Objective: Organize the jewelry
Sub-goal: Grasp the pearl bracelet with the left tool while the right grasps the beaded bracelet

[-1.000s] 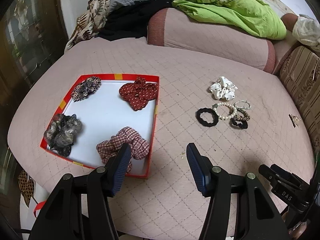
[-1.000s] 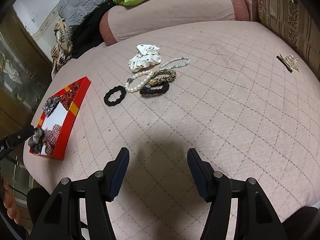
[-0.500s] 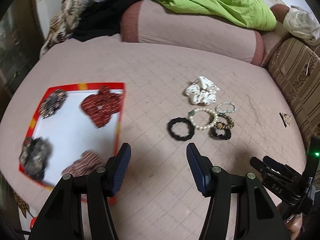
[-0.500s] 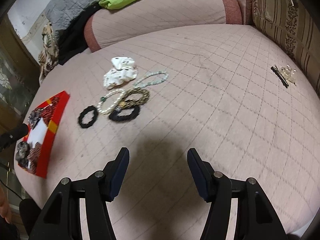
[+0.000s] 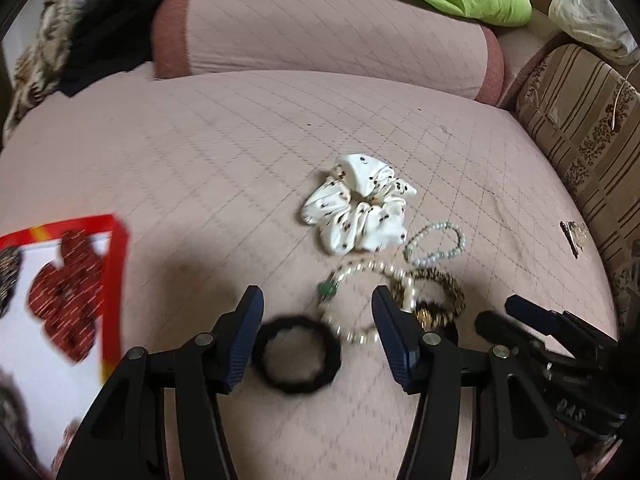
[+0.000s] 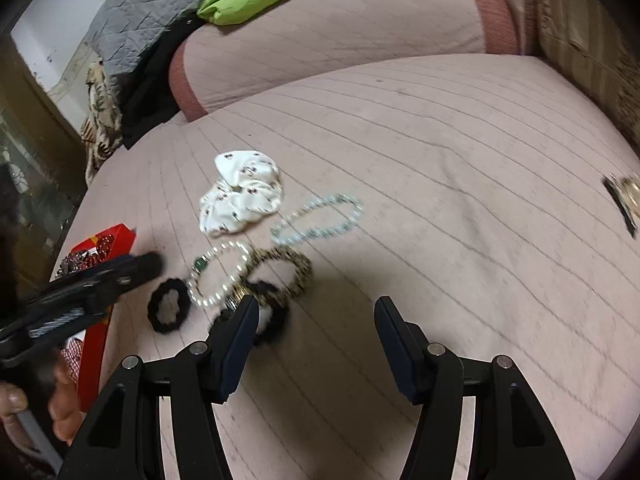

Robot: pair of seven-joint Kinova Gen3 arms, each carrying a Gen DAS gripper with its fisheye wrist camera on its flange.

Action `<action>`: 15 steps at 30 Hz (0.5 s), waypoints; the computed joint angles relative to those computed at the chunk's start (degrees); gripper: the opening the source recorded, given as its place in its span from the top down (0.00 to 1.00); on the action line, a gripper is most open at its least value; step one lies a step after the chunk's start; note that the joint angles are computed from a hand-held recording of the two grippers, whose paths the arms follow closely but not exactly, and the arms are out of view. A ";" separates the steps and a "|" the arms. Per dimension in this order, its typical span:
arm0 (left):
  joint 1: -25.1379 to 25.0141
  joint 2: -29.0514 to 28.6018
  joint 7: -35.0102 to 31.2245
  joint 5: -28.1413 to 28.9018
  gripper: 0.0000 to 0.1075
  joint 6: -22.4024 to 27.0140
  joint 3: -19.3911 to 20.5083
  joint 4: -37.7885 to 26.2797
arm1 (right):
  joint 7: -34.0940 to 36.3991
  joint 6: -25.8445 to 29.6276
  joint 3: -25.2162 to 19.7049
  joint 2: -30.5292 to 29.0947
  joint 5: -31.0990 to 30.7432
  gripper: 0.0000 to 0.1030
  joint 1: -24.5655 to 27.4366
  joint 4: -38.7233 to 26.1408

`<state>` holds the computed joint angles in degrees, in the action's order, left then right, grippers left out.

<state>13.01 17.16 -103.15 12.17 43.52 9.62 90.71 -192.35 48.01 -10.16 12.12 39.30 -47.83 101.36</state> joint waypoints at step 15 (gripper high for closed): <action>5.00 6.53 -1.41 -5.87 0.71 -2.07 -0.39 -2.63 | 6.24 -2.86 3.18 4.78 -2.21 0.86 0.42 -3.06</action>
<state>18.01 23.69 -104.55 6.30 41.45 9.23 88.08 -186.11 45.14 -6.98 16.89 37.09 -47.41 98.30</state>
